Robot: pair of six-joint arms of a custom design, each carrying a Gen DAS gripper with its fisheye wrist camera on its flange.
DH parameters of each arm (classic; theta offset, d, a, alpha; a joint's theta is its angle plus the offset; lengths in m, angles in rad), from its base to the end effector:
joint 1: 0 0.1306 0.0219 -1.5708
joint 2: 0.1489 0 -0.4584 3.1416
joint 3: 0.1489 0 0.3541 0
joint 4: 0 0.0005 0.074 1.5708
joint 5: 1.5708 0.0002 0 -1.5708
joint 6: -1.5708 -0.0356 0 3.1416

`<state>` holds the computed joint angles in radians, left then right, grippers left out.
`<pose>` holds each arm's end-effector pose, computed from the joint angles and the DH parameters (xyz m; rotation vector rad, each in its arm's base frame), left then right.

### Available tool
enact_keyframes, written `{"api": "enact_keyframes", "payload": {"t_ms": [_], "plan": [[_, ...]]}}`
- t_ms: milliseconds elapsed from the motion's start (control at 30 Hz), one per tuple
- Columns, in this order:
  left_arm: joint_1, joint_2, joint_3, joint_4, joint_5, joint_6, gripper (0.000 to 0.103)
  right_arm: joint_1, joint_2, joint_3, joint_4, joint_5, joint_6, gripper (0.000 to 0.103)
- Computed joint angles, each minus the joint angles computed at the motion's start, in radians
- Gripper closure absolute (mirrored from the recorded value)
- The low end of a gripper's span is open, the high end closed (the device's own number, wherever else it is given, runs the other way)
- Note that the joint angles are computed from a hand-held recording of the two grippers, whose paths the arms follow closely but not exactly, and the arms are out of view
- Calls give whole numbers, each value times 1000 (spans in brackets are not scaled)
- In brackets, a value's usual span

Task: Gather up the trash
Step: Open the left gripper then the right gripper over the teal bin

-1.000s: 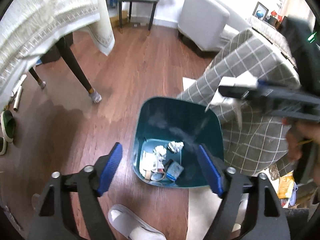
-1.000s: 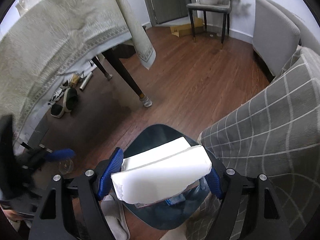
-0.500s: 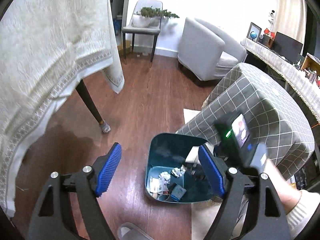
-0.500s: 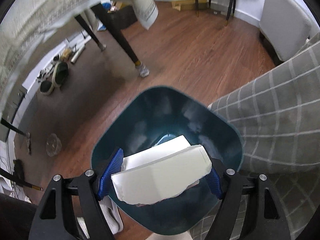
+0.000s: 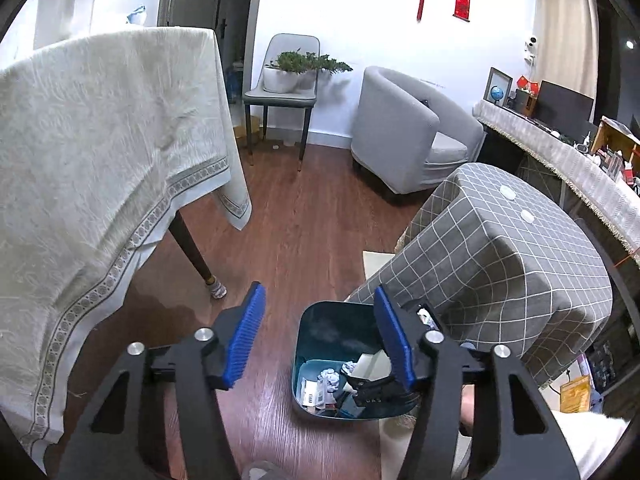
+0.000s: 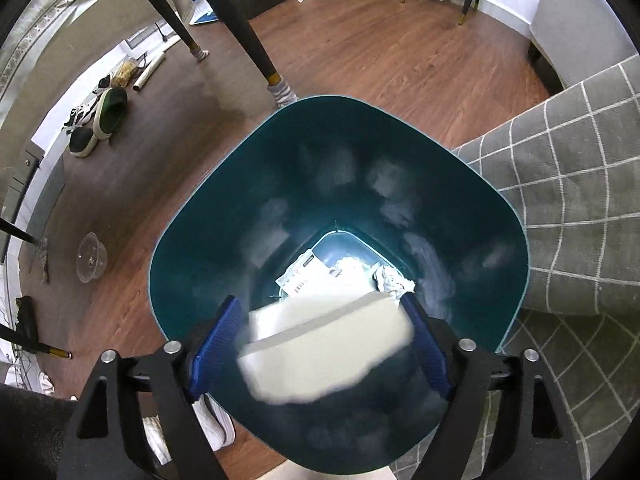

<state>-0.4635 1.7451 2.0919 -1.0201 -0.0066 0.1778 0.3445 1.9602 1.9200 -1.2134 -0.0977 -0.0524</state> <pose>0.5241 -0.2623 0.6171 0.3190 2.2434 -0.3368 0.6058 0.2205 0.4059 -0.4354 2.8078 0.2257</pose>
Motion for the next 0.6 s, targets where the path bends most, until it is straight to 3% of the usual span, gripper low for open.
{"api": "enact_keyframes", "payload": {"t_ms": [267,600], "plan": [[4,9,32,-6,3,55,47,-14,-42,-6,8,7,39,21],[-53,53,122,4,-25,87,44,-34,-169,38,107,-43,69,21]]}}
